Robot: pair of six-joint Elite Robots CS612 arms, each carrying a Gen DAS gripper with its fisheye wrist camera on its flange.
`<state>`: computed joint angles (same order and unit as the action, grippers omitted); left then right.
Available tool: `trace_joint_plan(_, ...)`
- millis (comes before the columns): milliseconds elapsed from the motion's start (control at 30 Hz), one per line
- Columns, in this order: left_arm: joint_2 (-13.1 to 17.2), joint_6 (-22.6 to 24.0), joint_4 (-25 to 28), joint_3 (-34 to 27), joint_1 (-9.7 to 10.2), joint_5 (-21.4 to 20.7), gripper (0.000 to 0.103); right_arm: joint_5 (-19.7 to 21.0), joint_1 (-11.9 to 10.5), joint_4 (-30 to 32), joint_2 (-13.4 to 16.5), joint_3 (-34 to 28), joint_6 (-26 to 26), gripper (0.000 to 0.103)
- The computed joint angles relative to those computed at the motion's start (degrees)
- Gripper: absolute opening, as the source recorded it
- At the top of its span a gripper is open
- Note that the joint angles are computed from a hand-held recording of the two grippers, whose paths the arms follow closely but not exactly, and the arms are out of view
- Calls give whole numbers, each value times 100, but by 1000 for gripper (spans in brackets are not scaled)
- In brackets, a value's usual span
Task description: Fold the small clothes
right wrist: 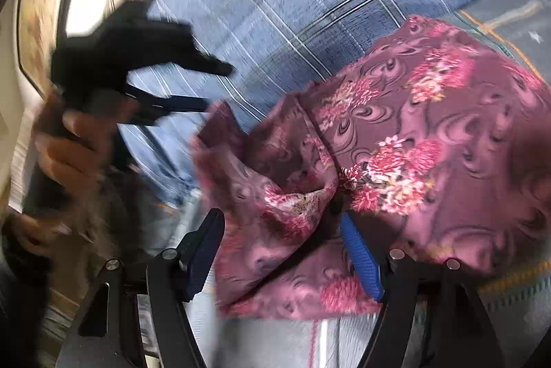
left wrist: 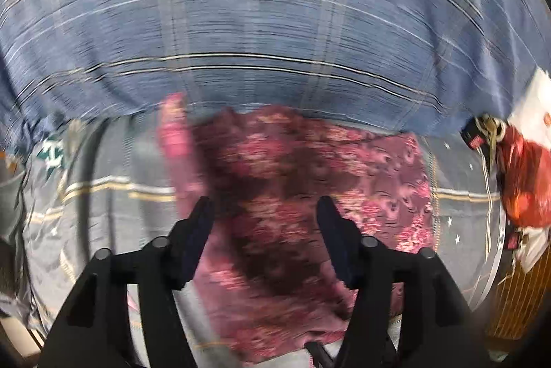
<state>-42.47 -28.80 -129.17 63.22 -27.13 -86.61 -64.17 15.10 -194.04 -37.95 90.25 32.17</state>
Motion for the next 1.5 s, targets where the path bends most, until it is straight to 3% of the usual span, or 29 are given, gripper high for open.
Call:
trace_joint_plan(67,-78,53,-19,137,82,-82,64,-98,66,-246,102,-84,-153,72)
trace_joint_plan(100,-114,41,-21,209,112,-108,64,-42,81,-434,161,-123,-193,59)
trace_joint_plan(133,-139,-4,-65,284,143,-172,64,146,62,-527,212,-174,-118,22)
trace_joint_plan(167,-134,-50,-85,309,161,-241,64,388,32,-627,254,-216,4,5)
trace_joint_plan(233,-121,-89,-34,327,212,-428,64,513,31,-1121,281,-227,142,5)
trace_joint_plan(267,-103,-86,3,311,233,-512,64,629,32,-1274,243,-211,-61,5)
trace_joint_plan(333,-72,-46,74,281,252,-587,64,858,127,-1410,85,-130,-964,5)
trace_joint_plan(400,-59,57,89,258,264,-661,64,861,287,-1111,-60,-22,-1920,5)
trace_joint_plan(500,-62,217,240,223,263,-707,64,813,439,-479,-92,-33,-2526,5)
trace_joint_plan(567,-73,395,293,227,249,-755,70,670,529,-133,-98,-73,-2840,5)
trace_joint_plan(633,-72,680,466,208,197,-727,78,739,540,-15,-83,-84,-2802,5)
trace_joint_plan(900,-28,1863,1316,219,-169,283,79,880,440,184,-24,-31,-2277,9)
trace_joint_plan(1100,114,2041,1682,87,-296,481,83,1029,386,124,15,-16,-1787,9)
trace_joint_plan(1333,362,2027,2044,-93,-441,1073,83,917,389,132,-25,38,-1721,9)
trace_joint_plan(1400,270,2088,1692,121,-450,1106,73,954,367,95,-15,40,-1634,9)
trace_joint_plan(1433,214,2087,1532,215,-446,1081,48,997,350,71,-10,41,-1580,8)
trace_joint_plan(1467,146,2074,1378,287,-409,924,14,1035,335,30,-2,41,-1525,8)
trace_joint_plan(1500,109,2023,1317,291,-335,526,2,1087,315,-38,8,41,-1461,6)
